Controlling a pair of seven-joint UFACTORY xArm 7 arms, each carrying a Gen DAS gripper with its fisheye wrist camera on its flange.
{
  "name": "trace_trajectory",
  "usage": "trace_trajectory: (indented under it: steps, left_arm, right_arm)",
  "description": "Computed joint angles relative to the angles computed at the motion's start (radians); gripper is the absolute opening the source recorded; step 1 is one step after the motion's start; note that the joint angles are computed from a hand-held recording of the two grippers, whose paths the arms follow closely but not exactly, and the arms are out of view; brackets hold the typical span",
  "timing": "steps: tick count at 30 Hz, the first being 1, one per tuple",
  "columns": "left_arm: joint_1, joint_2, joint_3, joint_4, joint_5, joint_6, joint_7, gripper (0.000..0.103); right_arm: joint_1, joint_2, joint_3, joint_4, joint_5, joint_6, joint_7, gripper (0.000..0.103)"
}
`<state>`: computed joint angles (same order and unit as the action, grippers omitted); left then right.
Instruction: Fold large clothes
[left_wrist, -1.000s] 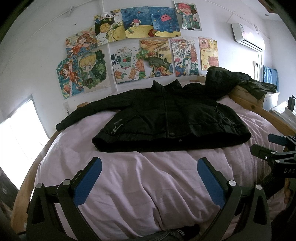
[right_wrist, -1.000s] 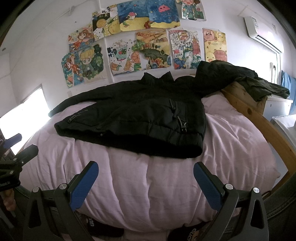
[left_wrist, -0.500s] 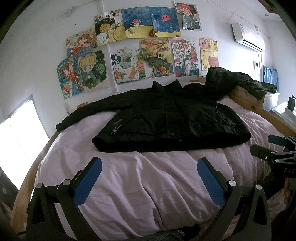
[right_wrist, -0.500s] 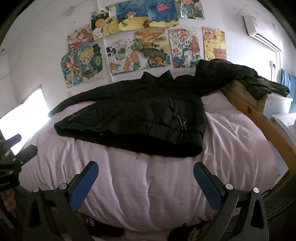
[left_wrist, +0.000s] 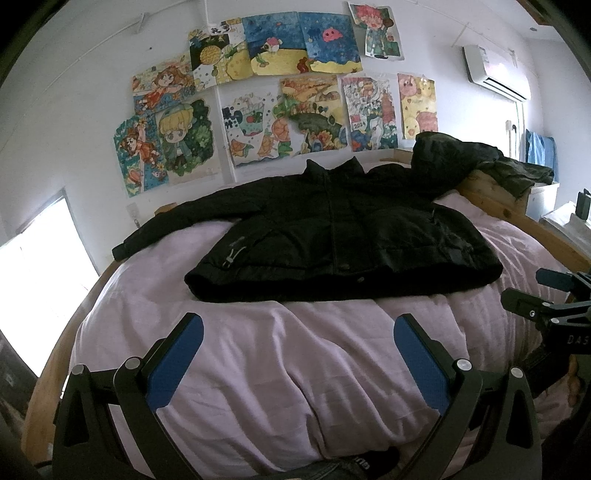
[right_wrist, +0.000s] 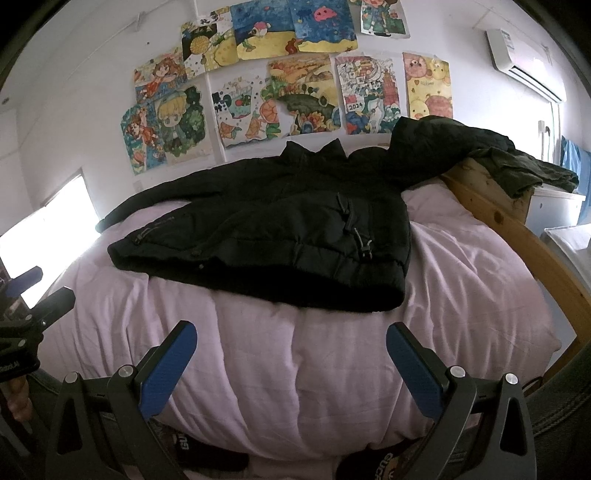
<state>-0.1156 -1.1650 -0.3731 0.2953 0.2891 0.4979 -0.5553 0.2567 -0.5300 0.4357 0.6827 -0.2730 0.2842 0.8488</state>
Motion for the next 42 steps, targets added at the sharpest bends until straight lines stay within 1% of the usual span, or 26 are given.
trace_trajectory:
  steps: [2, 4, 5, 7, 8, 10, 12, 14, 17, 19, 21, 23, 25, 27, 28, 30, 32, 34, 36, 37, 38, 39, 40, 41, 42]
  left_arm:
    - [-0.002, -0.002, 0.007, 0.002, 0.001, 0.005, 0.006, 0.101]
    - [-0.002, 0.005, 0.022, 0.003, 0.002, 0.006, 0.019, 0.101]
    - [-0.004, 0.008, 0.03, 0.008, -0.001, 0.017, 0.028, 0.101]
    - [0.011, 0.024, 0.026, 0.019, -0.001, 0.03, 0.029, 0.101]
    - [0.026, 0.049, 0.019, 0.032, 0.0, 0.023, 0.024, 0.101]
    - [0.033, 0.07, 0.016, 0.06, 0.0, 0.048, 0.024, 0.101]
    - [0.031, 0.091, 0.017, 0.096, 0.0, 0.065, 0.028, 0.101]
    - [0.022, 0.12, 0.032, 0.143, -0.001, 0.087, 0.055, 0.101]
    - [0.032, 0.188, 0.036, 0.254, -0.002, 0.157, 0.09, 0.101]
    - [0.069, 0.267, 0.016, 0.379, -0.004, 0.269, 0.085, 0.101]
    - [0.07, 0.333, 0.027, 0.469, -0.02, 0.332, 0.082, 0.101]
    - [0.087, 0.425, 0.024, 0.588, -0.013, 0.396, 0.076, 0.101]
    - [0.101, 0.528, 0.015, 0.707, 0.013, 0.439, 0.072, 0.101]
    - [0.111, 0.646, 0.002, 0.831, 0.049, 0.484, 0.061, 0.101]
    - [0.105, 0.689, 0.004, 0.872, 0.066, 0.498, 0.054, 0.101]
    - [0.118, 0.838, -0.015, 1.01, 0.112, 0.521, 0.033, 0.101]
    - [0.111, 0.968, -0.016, 1.117, 0.159, 0.508, 0.019, 0.101]
    - [0.093, 1.108, -0.008, 1.231, 0.205, 0.479, 0.022, 0.101]
    - [0.066, 1.242, 0.012, 1.333, 0.255, 0.432, 0.027, 0.101]
    - [0.05, 1.311, 0.025, 1.389, 0.281, 0.407, 0.027, 0.101]
    - [0.052, 1.358, 0.018, 1.429, 0.298, 0.396, 0.028, 0.101]
    - [0.015, 1.446, 0.054, 1.506, 0.312, 0.367, 0.039, 0.101]
    - [0.001, 1.512, 0.066, 1.568, 0.31, 0.351, 0.051, 0.101]
    - [-0.014, 1.588, 0.075, 1.65, 0.297, 0.344, 0.073, 0.101]
    - [-0.032, 1.674, 0.084, 1.751, 0.281, 0.348, 0.099, 0.101]
  right_arm:
    - [0.002, 0.004, -0.002, 0.005, 0.002, 0.008, -0.002, 0.103]
    - [0.01, 0.016, -0.004, 0.025, 0.01, 0.042, -0.002, 0.103]
    - [0.022, 0.021, -0.014, 0.031, 0.019, 0.051, -0.008, 0.103]
    - [0.054, 0.024, -0.045, 0.033, 0.047, 0.056, -0.026, 0.103]
    - [0.061, 0.019, -0.053, 0.03, 0.056, 0.051, -0.027, 0.103]
    - [0.086, 0.01, -0.084, 0.026, 0.085, 0.039, -0.052, 0.103]
    - [0.104, -0.003, -0.11, 0.031, 0.109, 0.037, -0.085, 0.103]
    - [0.122, -0.016, -0.135, 0.055, 0.131, 0.066, -0.132, 0.103]
    - [0.18, -0.013, -0.216, 0.138, 0.203, 0.164, -0.266, 0.103]
    - [0.193, 0.02, -0.257, 0.24, 0.252, 0.267, -0.361, 0.103]
    - [0.203, 0.085, -0.308, 0.382, 0.312, 0.393, -0.471, 0.103]
    - [0.169, 0.155, -0.329, 0.514, 0.315, 0.49, -0.547, 0.103]
    - [0.114, 0.235, -0.321, 0.648, 0.256, 0.554, -0.602, 0.103]
    - [0.061, 0.304, -0.314, 0.736, 0.22, 0.559, -0.624, 0.103]
    - [0.035, 0.339, -0.315, 0.778, 0.212, 0.555, -0.623, 0.103]
    - [-0.013, 0.406, -0.326, 0.842, 0.202, 0.523, -0.597, 0.103]
    - [-0.053, 0.481, -0.343, 0.908, 0.191, 0.494, -0.573, 0.103]
    - [-0.087, 0.575, -0.368, 1.008, 0.191, 0.488, -0.549, 0.103]
    - [-0.13, 0.667, -0.398, 1.1, 0.239, 0.471, -0.536, 0.103]
    - [-0.15, 0.737, -0.413, 1.188, 0.25, 0.49, -0.521, 0.103]
    - [-0.167, 0.794, -0.427, 1.257, 0.252, 0.511, -0.504, 0.103]
    - [-0.181, 0.866, -0.437, 1.359, 0.252, 0.553, -0.494, 0.103]
    - [-0.2, 0.917, -0.45, 1.418, 0.252, 0.574, -0.482, 0.103]
    - [-0.217, 0.981, -0.456, 1.51, 0.254, 0.608, -0.482, 0.103]
    - [-0.233, 1.026, -0.464, 1.559, 0.25, 0.617, -0.481, 0.103]
